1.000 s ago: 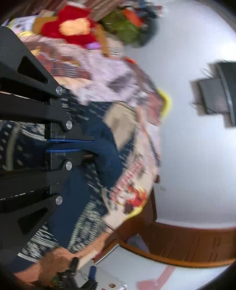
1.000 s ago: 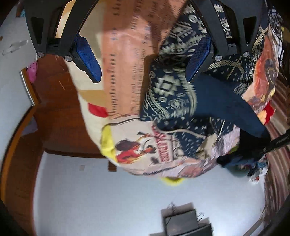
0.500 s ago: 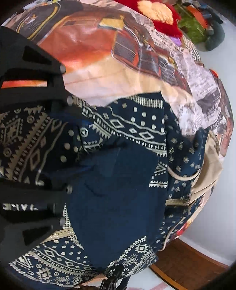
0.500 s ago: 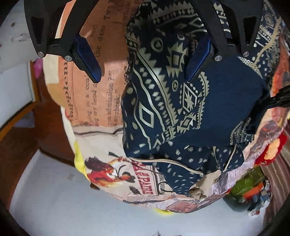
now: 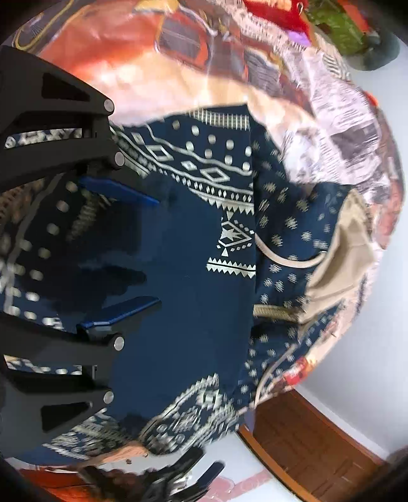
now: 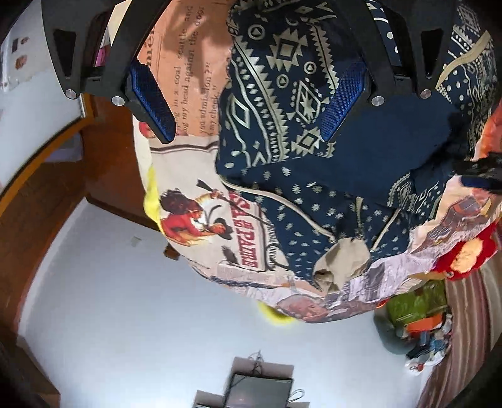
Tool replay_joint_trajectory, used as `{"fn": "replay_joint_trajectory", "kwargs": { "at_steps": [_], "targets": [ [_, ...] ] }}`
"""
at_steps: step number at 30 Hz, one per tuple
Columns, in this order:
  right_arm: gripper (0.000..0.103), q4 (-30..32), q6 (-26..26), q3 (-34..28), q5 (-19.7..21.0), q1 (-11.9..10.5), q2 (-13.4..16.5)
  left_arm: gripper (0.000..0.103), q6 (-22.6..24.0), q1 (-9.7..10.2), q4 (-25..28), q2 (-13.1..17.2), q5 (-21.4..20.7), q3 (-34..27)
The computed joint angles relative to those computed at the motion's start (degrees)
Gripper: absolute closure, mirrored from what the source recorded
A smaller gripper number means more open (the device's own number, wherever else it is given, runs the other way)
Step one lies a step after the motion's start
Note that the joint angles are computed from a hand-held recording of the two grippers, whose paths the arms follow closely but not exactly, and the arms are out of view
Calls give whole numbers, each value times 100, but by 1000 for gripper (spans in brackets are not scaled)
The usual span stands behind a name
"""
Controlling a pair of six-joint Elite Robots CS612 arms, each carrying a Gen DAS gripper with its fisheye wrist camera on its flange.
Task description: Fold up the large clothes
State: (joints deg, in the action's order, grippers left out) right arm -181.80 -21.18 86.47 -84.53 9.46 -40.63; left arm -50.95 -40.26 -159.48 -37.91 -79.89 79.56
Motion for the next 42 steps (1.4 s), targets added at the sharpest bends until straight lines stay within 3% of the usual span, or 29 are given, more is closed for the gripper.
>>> {"fn": "replay_joint_trajectory", "kwargs": {
  "at_steps": [3,5,7,10,11,14,18,21,26,30,35,39,42],
  "targets": [
    [10,152,-92,-16,201,-19,31,45,42,9,688,211,229,-437],
    [10,260,-84,-67,278,-41,75,53,125,-6,1149,312,468,-676],
    [11,466,-9,-159,437,-85,125,74,248,-19,1328,353,627,-785],
    [21,773,75,-290,627,-135,181,91,469,-55,1409,345,969,-860],
    [26,961,102,-361,684,-149,205,91,521,-65,1378,330,1084,-864],
    [41,1408,245,-566,769,-175,294,92,692,-86,876,205,1373,-729],
    [50,1661,421,-724,872,-200,381,92,882,-151,-347,-40,1898,-321],
    [64,1712,430,-775,861,-196,412,92,1005,-206,-1149,-206,2341,-12],
    [81,1690,567,-830,840,-205,460,92,990,-232,-1668,-395,2812,411],
    [87,1534,765,-837,806,-219,473,92,446,-150,-1396,-487,2568,743],
    [90,1185,1059,-835,661,-218,497,92,-261,-61,-556,-440,1967,968],
    [90,1330,1196,-913,562,-230,544,92,-677,60,142,-316,1156,957],
    [90,1390,1205,-902,623,-258,544,92,-787,103,83,-283,759,1047]
  ]
}}
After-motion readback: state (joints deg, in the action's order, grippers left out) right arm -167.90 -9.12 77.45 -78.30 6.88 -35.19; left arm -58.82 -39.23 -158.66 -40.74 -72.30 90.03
